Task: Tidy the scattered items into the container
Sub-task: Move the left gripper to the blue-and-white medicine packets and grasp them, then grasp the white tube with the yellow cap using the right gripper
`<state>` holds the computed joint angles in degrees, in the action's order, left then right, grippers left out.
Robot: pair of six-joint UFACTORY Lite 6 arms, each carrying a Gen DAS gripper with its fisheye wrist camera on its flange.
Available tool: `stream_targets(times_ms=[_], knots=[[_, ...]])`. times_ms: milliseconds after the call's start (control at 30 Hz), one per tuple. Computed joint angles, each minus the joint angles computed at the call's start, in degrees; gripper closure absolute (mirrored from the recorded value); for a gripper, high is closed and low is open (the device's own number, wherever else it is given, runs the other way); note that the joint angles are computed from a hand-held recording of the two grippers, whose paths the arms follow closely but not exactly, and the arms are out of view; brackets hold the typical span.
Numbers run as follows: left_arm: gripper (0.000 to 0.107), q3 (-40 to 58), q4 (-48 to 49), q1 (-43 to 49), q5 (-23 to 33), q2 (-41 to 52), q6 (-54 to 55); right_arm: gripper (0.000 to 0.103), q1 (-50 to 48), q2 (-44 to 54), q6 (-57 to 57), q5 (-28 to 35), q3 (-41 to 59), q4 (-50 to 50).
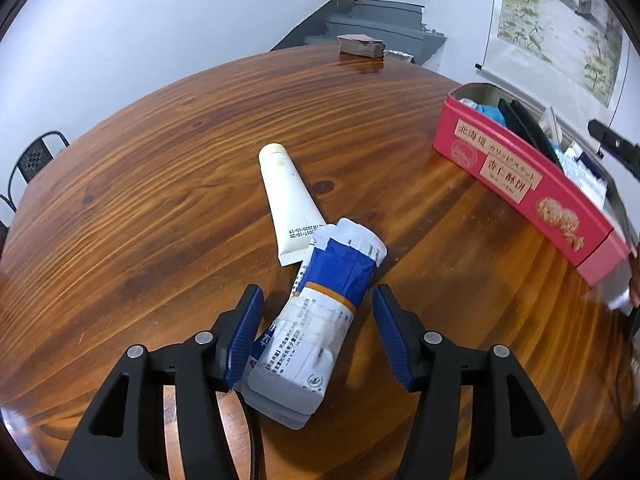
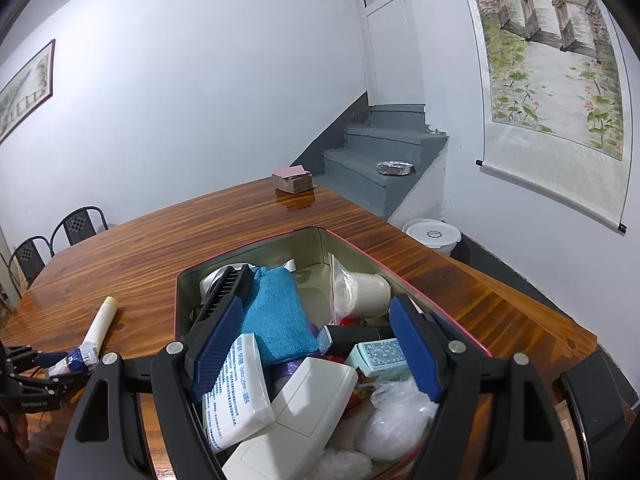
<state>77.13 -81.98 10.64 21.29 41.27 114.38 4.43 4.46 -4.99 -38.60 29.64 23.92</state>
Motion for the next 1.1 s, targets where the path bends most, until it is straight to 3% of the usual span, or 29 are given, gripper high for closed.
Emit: stream_targets(times_ms=[167, 233, 300, 467, 633, 867, 1100], knots=[[0.047, -3.59, -11.20, -0.17, -1.28, -1.37, 11.28, 0.023, 1.76, 0.06, -2.80, -1.79, -0.25, 3.58], [0.056, -3.50, -11.52, 0.10, -1.13, -1.22, 10.58, 0.023, 3.27, -0.10, -4.83, -3.50, -0.77, 6.19], [0.072, -2.25, -6.16, 1.08, 0.67, -0.54, 3.62, 0.023, 4.94, -0.77, -6.32, -5.02, -1.47, 8.39], [0.072, -4.91, -10.55, 2.56, 0.09, -2.32, 5.69, 0.023, 10.07, -2.13, -8.08, -7.38, -2.50, 12.07], [0.072, -10.30, -17.52, 6.02, 1.44, -7.10, 12.16, 0.023, 16.27, -0.55, -13.50, -4.56, 1.57, 16.03], [0.072, -13.61, -16.02, 11.21, 3.28, -11.20, 10.02, 0.023, 20.98, 8.01, -11.14, 10.81, 16.82, 8.78], [0.072, -13.08, -10.00, 15.29, 5.77, -11.76, 3.76, 0.023, 21.97, 31.82, -9.22, 28.68, 45.48, 7.54]])
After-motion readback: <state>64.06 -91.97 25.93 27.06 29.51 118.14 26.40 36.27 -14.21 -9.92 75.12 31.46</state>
